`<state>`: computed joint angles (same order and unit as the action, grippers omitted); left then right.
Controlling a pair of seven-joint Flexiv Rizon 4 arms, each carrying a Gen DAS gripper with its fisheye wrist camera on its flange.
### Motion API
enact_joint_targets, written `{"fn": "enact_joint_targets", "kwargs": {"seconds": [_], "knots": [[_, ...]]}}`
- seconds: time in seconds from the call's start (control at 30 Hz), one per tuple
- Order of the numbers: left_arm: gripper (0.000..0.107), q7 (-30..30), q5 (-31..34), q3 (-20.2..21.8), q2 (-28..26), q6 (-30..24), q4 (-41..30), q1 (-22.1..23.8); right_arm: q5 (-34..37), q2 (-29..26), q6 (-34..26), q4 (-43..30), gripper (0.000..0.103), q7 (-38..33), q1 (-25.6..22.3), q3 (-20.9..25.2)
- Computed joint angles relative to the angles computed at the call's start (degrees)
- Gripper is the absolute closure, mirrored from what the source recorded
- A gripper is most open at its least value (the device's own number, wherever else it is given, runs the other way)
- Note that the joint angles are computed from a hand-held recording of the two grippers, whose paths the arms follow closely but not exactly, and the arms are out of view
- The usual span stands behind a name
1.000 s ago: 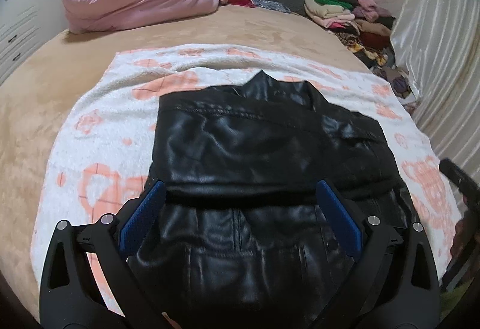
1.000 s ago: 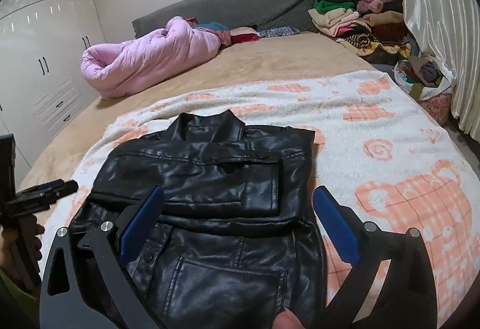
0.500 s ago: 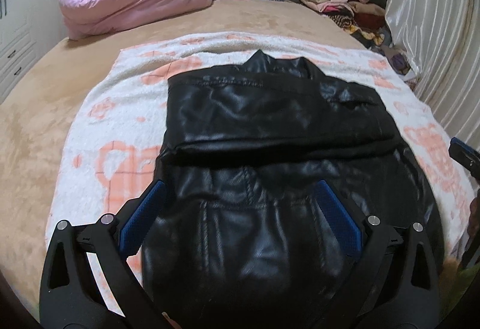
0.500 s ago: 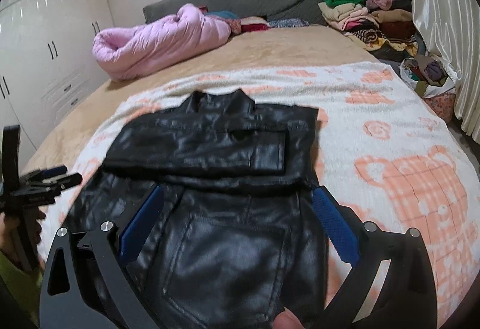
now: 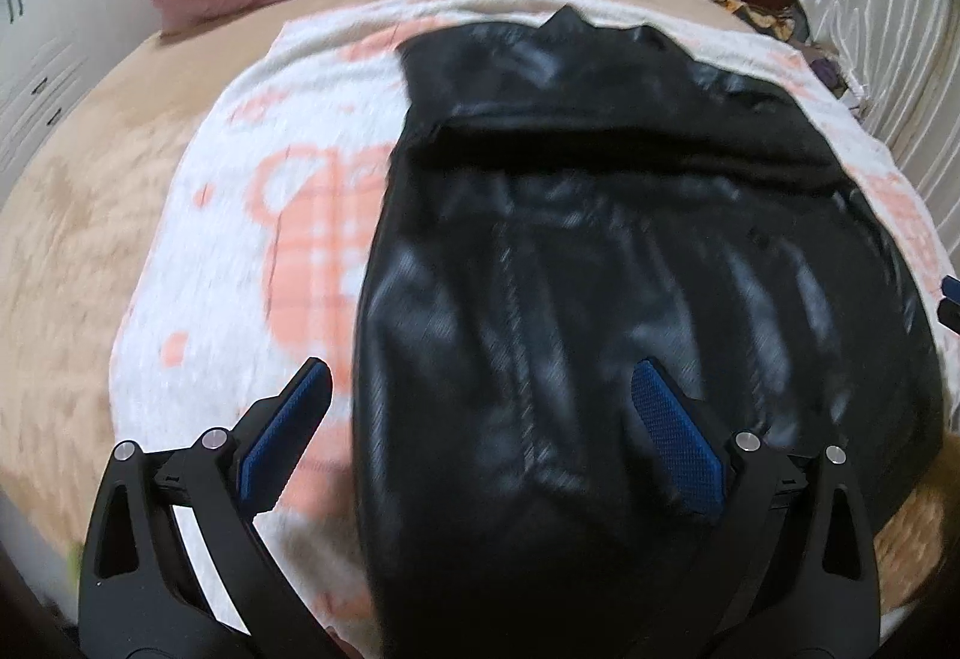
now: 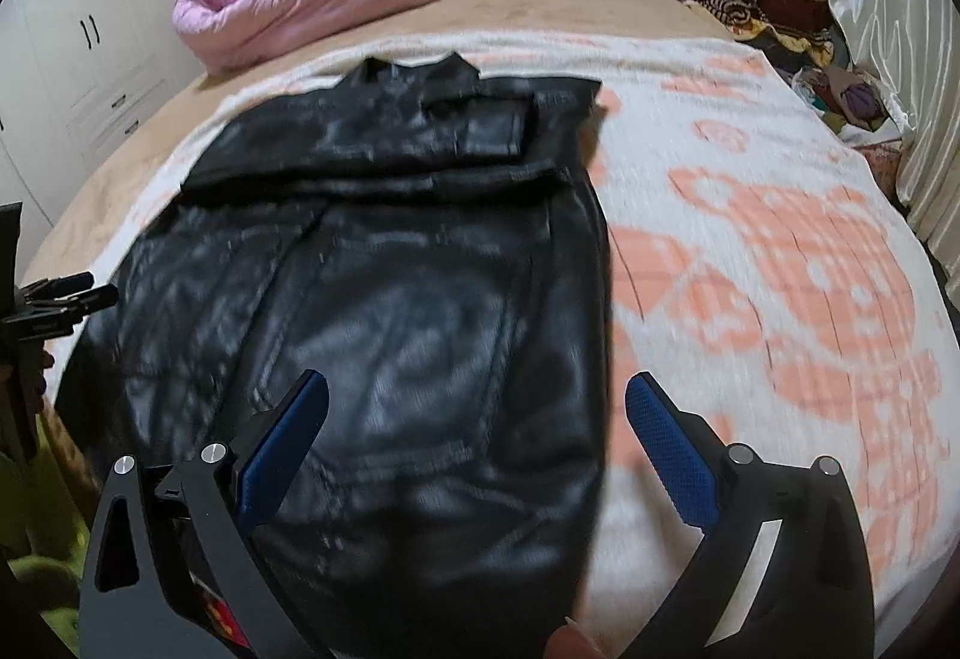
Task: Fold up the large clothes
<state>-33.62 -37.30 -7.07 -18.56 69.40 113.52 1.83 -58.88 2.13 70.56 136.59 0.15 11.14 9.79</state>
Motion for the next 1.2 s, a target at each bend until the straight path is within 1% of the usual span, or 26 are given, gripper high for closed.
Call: {"fn": "enact_joint_targets", "kwargs": {"seconds": [0.2,0.33,0.37,0.5,0.57,0.6,0.63,0.67,0.73,0.8,0.87,0.97,1.0,1.03,1.07,1.1,1.17,1.2], "knots": [[0.013,-0.23,2.13,1.8,0.48,-1.4,1.67,0.74,4.24,1.14,-0.05,2.32,0.004,-1.71,0.78,1.2],[0.013,1.69,2.55,2.07,1.03,-2.95,2.52,1.67,7.37,1.69,0.39,3.52,0.004,-3.18,1.23,1.72],[0.013,2.14,2.37,2.15,1.16,-3.58,2.69,1.94,8.5,1.81,0.5,3.92,0.004,-3.39,1.38,1.89],[0.013,4.15,0.03,2.49,1.95,-8.77,3.07,3.38,10.06,2.25,1.48,5.19,0.004,-2.95,1.38,2.23],[0.013,5.86,-1.82,2.66,2.59,-9.64,3.85,3.65,10.77,2.35,1.59,5.46,0.004,-3.09,1.5,2.41],[0.015,6.31,-2.48,2.83,2.84,-10.02,4.06,3.6,10.99,2.42,1.87,5.7,0.004,-3.22,1.53,2.49],[0.023,6.68,-3.13,3.03,3.16,-11.48,4.15,3.74,11.16,2.47,2.01,5.79,0.004,-3.45,1.59,2.55],[0.028,7.12,-3.76,3.26,3.48,-13.24,4.22,3.92,11.34,2.54,1.99,5.81,0.004,-3.83,1.68,2.65],[0.04,7.16,-3.94,3.92,3.85,-14.41,4.44,3.52,11.43,2.71,1.55,5.76,0.004,-4.03,1.81,2.84],[0.051,7.63,-4.47,4.36,4.28,-17.06,4.43,3.61,11.5,2.96,1.83,5.97,0.005,-4.06,1.79,2.91],[0.053,8.41,-4.21,4.86,4.8,-16.63,5.01,3.08,13.39,3.19,1.93,6.22,0.005,-5.35,2.1,3.06],[0.053,8.84,-3.42,5.54,5.13,-17.67,5.23,2.86,18.37,3.1,1.86,6.54,0.006,-8.92,3.08,3.4],[0.053,8.9,-3.25,5.64,5.05,-17.77,5.18,2.79,19.95,3.05,1.6,6.59,0.009,-9.84,3.44,3.57],[0.051,8.91,-3.16,5.76,4.98,-18.2,5.19,2.84,22.58,2.87,1.51,6.72,0.017,-11.54,4.01,3.68],[0.05,8.78,-3.0,5.84,4.76,-18.52,5.05,2.86,23.68,2.79,1.93,6.99,0.018,-12.07,4.19,3.77],[0.048,8.76,-2.9,5.91,4.59,-18.67,5.09,2.89,23.76,2.62,3.0,7.49,0.018,-11.76,4.04,3.72],[0.047,9.02,-3.28,5.8,4.41,-18.49,5.15,2.91,23.13,2.38,5.53,8.4,0.021,-10.64,3.51,3.55],[0.046,9.11,-3.35,5.73,4.34,-18.26,5.19,2.84,23.15,2.29,6.89,8.74,0.027,-10.68,3.38,3.49]]}}
